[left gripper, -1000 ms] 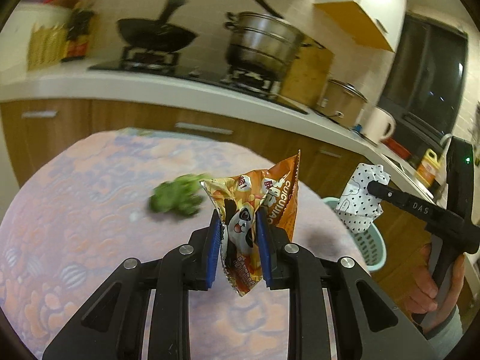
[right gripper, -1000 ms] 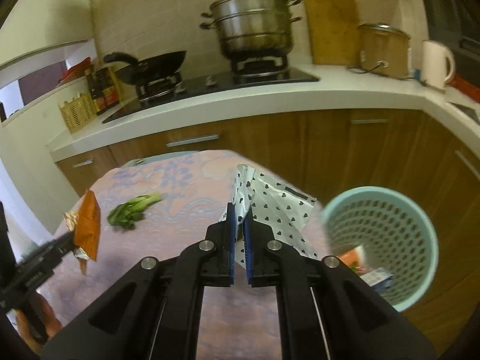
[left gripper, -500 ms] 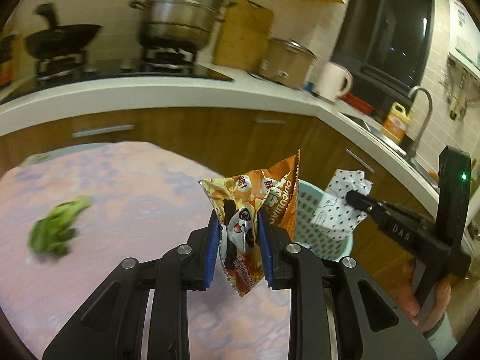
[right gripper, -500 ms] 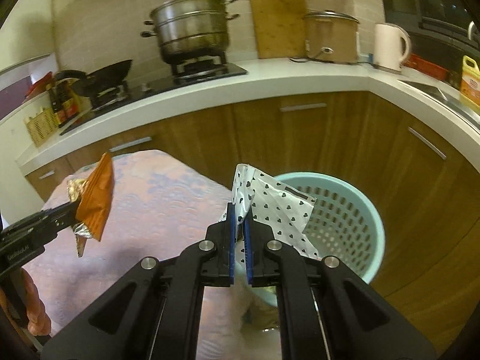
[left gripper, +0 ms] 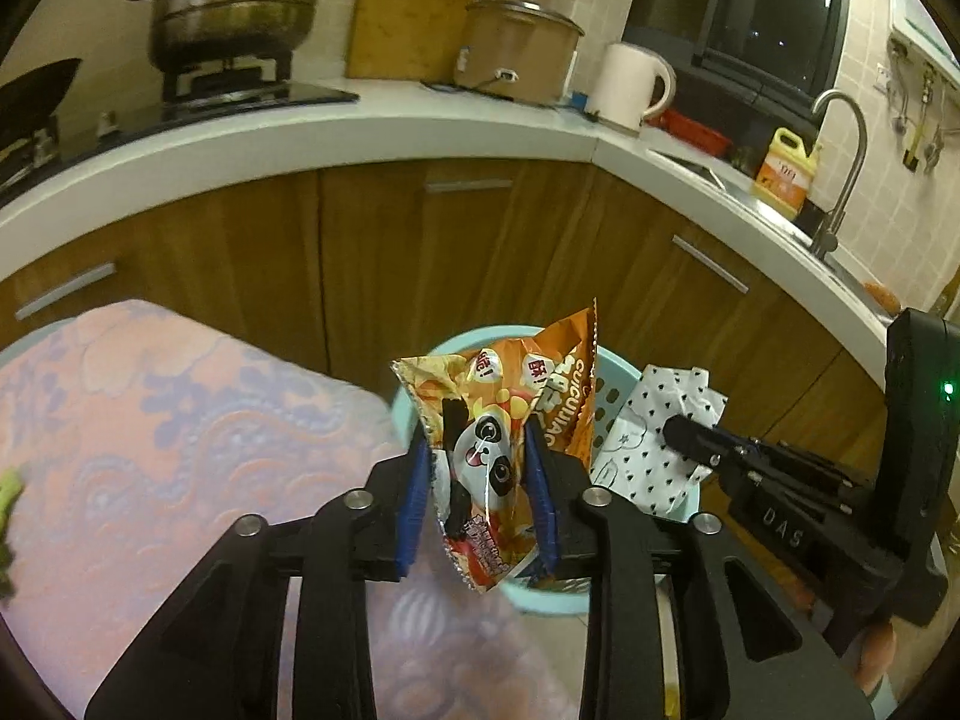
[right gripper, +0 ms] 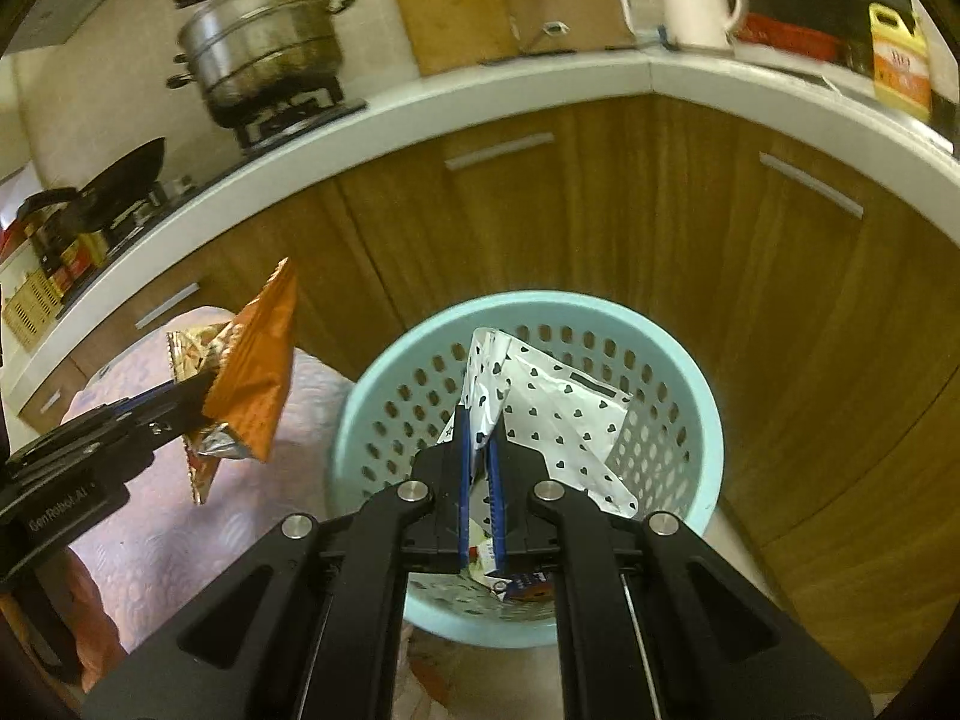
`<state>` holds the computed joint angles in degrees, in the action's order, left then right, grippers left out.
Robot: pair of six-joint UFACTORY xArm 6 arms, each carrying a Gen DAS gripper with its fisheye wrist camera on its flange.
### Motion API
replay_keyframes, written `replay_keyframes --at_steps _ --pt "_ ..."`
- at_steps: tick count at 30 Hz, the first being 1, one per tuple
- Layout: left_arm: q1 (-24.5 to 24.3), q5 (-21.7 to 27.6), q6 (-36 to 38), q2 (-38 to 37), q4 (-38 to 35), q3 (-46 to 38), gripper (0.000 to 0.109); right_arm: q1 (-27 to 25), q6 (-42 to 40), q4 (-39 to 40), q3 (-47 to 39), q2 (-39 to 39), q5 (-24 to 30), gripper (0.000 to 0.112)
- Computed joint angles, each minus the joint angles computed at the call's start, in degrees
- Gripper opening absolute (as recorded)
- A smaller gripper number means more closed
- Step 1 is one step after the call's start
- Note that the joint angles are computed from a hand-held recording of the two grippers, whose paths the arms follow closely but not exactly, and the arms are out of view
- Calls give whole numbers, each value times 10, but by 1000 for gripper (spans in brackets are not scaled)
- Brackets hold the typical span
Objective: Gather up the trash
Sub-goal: 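Carry both items over the wastebasket and open both tools to drop them, then move both tools back over the table toward the remaining bok choy leaf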
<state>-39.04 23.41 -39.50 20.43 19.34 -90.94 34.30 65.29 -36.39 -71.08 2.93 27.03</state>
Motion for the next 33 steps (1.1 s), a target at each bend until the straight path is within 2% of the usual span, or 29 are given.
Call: replay_keyframes --at_steps 3,4,5,13,17,20,21,22,24,33 --pt "-7 16 28 34 -28 -42 49 -10 -12 23 1 4 3 5" --pt "-9 25 28 44 -26 -55 64 -13 -22 38 2 6 3 5" --pt "-10 33 22 51 -17 -65 68 -15 -26 45 3 7 4 5" --pt "-6 42 75 55 -77 -51 68 -22 -56 94 21 11 2 6" --pt "-3 28 61 31 -61 -17 68 -18 -63 105 18 15 10 6" --pt "0 18 47 7 -47 10 68 -13 -77 117 6 20 25 16" --pt "1 16 43 0 -44 18 68 -9 -90 124 0 23 33 26" --pt "4 11 34 -11 -37 32 68 -7 -93 124 -5 24 39 41" --pt "9 2 18 -31 -26 56 68 1 -73 97 -9 21 54 57" --pt "38 -28 -83 -130 53 167 68 37 -10 26 -22 0 44 57"
